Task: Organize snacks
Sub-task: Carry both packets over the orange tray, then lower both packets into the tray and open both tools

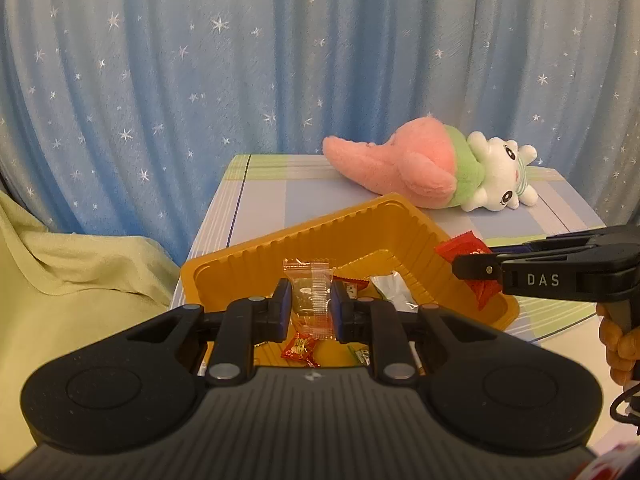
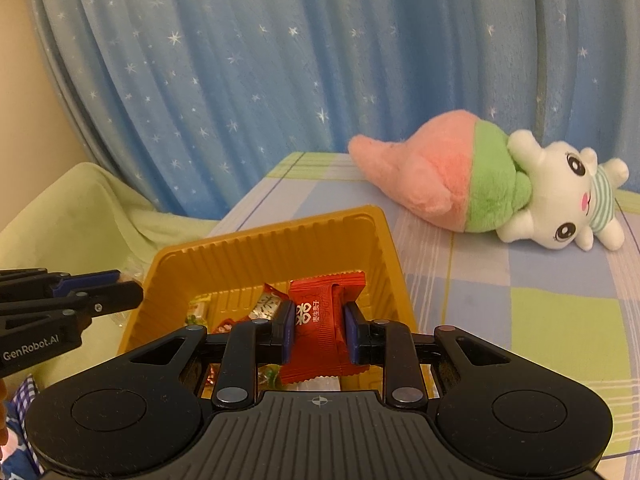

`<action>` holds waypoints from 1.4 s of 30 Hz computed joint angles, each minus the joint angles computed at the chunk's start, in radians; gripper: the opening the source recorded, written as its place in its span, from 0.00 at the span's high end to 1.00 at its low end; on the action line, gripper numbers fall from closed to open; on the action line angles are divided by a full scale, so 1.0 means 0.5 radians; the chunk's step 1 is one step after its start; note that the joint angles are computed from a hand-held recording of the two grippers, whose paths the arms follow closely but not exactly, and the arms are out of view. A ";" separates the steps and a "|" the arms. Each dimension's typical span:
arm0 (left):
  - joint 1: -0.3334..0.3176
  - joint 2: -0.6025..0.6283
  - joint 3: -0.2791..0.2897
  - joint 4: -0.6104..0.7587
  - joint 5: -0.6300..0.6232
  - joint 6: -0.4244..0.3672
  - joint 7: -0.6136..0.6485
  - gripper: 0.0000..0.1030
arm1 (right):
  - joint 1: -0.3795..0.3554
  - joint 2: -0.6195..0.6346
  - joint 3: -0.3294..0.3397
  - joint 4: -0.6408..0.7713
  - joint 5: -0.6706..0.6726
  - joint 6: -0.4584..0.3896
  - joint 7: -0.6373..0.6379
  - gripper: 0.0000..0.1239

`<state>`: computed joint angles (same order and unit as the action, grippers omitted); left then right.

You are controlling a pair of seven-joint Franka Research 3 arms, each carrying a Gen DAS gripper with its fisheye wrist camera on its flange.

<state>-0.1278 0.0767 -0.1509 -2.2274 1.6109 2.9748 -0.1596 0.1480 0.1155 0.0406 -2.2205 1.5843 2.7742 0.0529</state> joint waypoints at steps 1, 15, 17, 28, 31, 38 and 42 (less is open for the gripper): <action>0.002 0.010 0.001 0.003 -0.016 0.002 0.014 0.82 | 0.003 0.016 0.002 0.010 -0.009 0.012 0.015 0.79; -0.016 0.098 0.028 0.035 -0.141 0.006 0.131 0.82 | -0.001 0.148 0.031 0.116 0.105 0.082 -0.060 0.77; -0.022 0.108 0.031 0.039 -0.152 0.009 0.142 0.82 | -0.008 0.152 0.028 0.118 0.103 0.066 -0.054 0.75; -0.045 0.187 0.065 0.057 -0.347 0.045 0.307 0.82 | -0.033 0.123 0.026 0.047 -0.022 -0.002 0.097 0.74; -0.060 0.209 0.081 0.070 -0.390 0.047 0.346 0.82 | -0.031 0.109 0.028 0.033 -0.021 -0.006 0.111 0.74; -0.090 0.259 0.111 0.107 -0.509 0.028 0.458 0.79 | -0.013 0.053 0.026 -0.009 0.006 -0.001 0.111 0.70; -0.108 0.253 0.126 0.088 -0.564 0.016 0.488 0.71 | 0.000 -0.010 0.017 -0.068 0.148 0.025 0.021 0.53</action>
